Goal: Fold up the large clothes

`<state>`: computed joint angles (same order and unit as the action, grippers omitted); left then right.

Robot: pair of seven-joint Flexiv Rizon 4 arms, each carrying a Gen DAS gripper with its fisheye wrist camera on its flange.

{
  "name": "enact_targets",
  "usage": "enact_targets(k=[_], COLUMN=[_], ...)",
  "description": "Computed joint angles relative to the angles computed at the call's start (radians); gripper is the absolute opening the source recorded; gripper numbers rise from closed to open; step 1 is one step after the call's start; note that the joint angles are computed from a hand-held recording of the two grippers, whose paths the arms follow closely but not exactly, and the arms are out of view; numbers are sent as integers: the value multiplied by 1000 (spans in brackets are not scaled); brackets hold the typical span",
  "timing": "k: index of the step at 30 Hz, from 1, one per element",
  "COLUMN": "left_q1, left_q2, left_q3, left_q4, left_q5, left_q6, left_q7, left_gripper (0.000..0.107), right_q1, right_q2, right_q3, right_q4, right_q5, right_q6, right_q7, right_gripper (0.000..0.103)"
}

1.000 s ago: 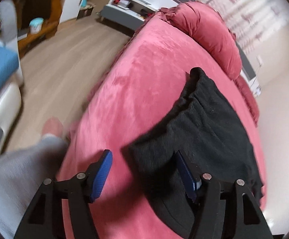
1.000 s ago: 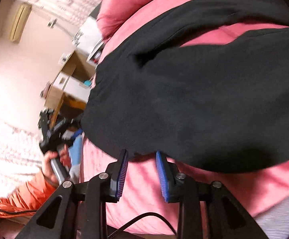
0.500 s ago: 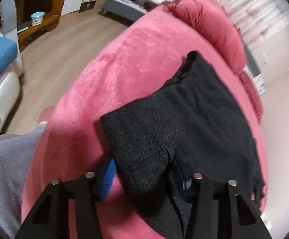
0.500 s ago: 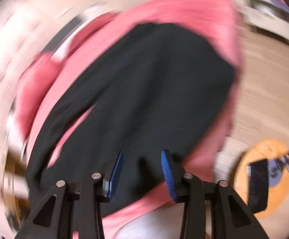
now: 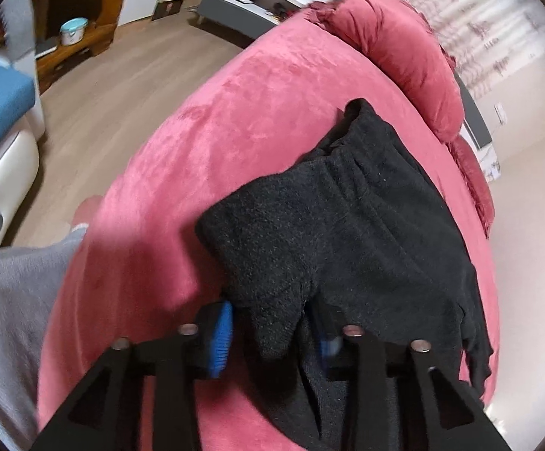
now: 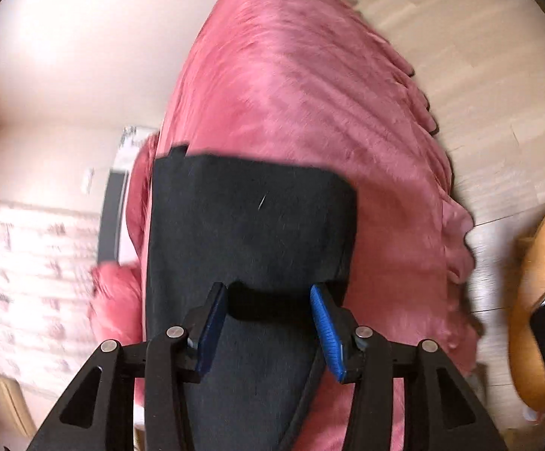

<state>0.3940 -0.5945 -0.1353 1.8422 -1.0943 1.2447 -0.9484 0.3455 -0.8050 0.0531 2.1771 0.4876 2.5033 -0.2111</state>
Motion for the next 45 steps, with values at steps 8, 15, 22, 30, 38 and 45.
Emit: enact_targets(k=[8, 15, 22, 30, 38, 45], left_q1=[-18, -78, -21, -15, -34, -27], left_q2=[45, 38, 41, 90, 75, 93], left_q3=[-18, 35, 20, 27, 70, 78], left_q4=[81, 69, 34, 41, 30, 65], left_q5=[-109, -23, -38, -248, -314, -331], left_q6=[-3, -40, -169, -229, -270, -300], left_q7=[117, 68, -36, 89, 134, 216], left_gripper=[61, 34, 12, 11, 11, 10], right_q1=[-41, -121, -108, -49, -38, -26], right_q2=[-101, -301, -198, 73, 211, 143], right_q3=[48, 60, 51, -9, 18, 77], right_q4=[1, -132, -60, 65, 105, 124], right_q5=[37, -155, -115, -76, 11, 93], right_q6=[133, 468, 404, 322, 283, 345], right_q7=[129, 241, 201, -49, -164, -47], right_gripper=[52, 52, 9, 8, 7, 7])
